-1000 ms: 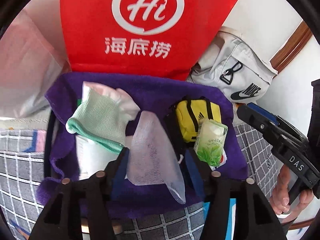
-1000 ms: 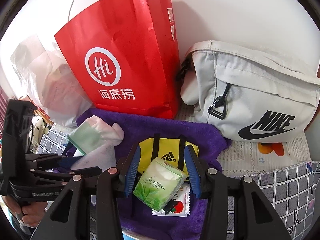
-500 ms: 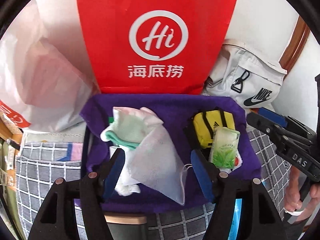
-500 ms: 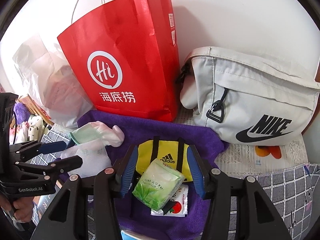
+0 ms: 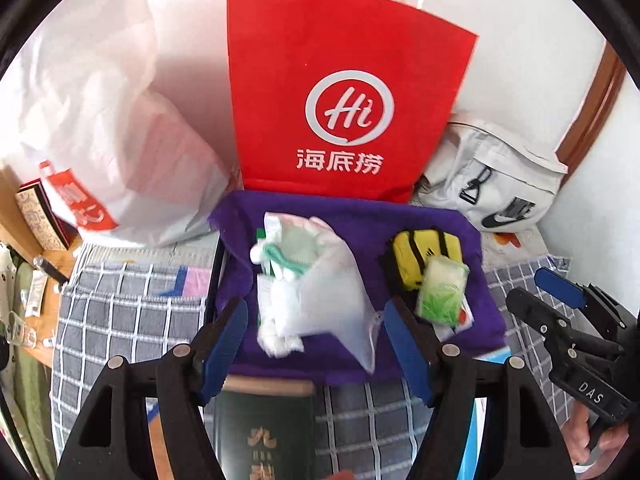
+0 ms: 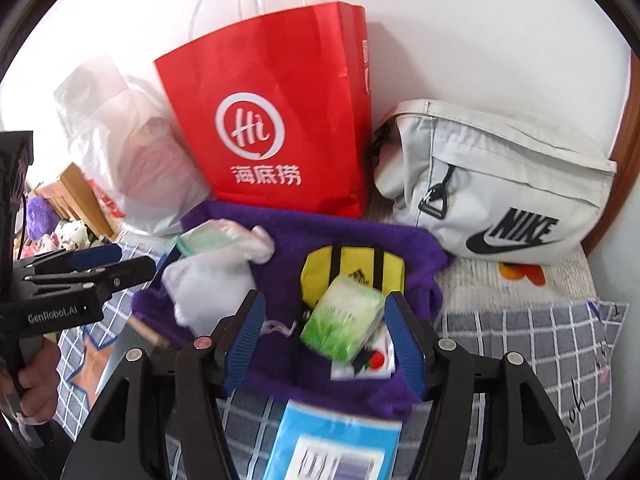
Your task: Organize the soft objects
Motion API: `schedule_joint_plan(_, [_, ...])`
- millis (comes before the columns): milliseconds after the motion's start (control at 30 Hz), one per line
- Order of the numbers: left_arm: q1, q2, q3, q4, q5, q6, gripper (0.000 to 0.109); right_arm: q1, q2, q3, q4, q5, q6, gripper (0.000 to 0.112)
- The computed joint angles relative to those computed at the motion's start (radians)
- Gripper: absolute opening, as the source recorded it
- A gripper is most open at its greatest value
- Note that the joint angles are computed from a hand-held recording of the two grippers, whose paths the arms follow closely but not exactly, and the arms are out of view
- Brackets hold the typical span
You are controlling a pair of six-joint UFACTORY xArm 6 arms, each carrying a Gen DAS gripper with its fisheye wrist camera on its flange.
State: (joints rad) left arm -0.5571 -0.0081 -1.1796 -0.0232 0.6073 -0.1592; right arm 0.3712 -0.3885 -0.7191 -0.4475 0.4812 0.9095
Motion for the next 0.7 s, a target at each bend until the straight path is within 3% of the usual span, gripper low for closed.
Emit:
schedule_joint_plan(167, [-0.019, -0.153, 0.123, 0.021, 0.012, -0.021, 0.071, 0.095, -0.116, 0.043, -0.046, 0.092, 0.117, 0.063])
schedule_joint_plan(300, [-0.034, -0.303, 0.228, 0.058, 0.024, -0.061, 0.081, 0.204, -0.222, 0.08, -0.12, 0.182, 0.257, 0.081])
schedule_joint_plan(500, [-0.046, -0.524, 0.373, 0.083, 0.067, -0.1, 0.089, 0.445, -0.337, 0.077, -0.27, 0.441, 0.451, 0.098])
schedule_joint_plan(700, [-0.099, -0.731, 0.49, 0.183, 0.153, -0.187, 0.095, 0.671, -0.374, 0.042, -0.316, 0.697, 0.603, 0.101])
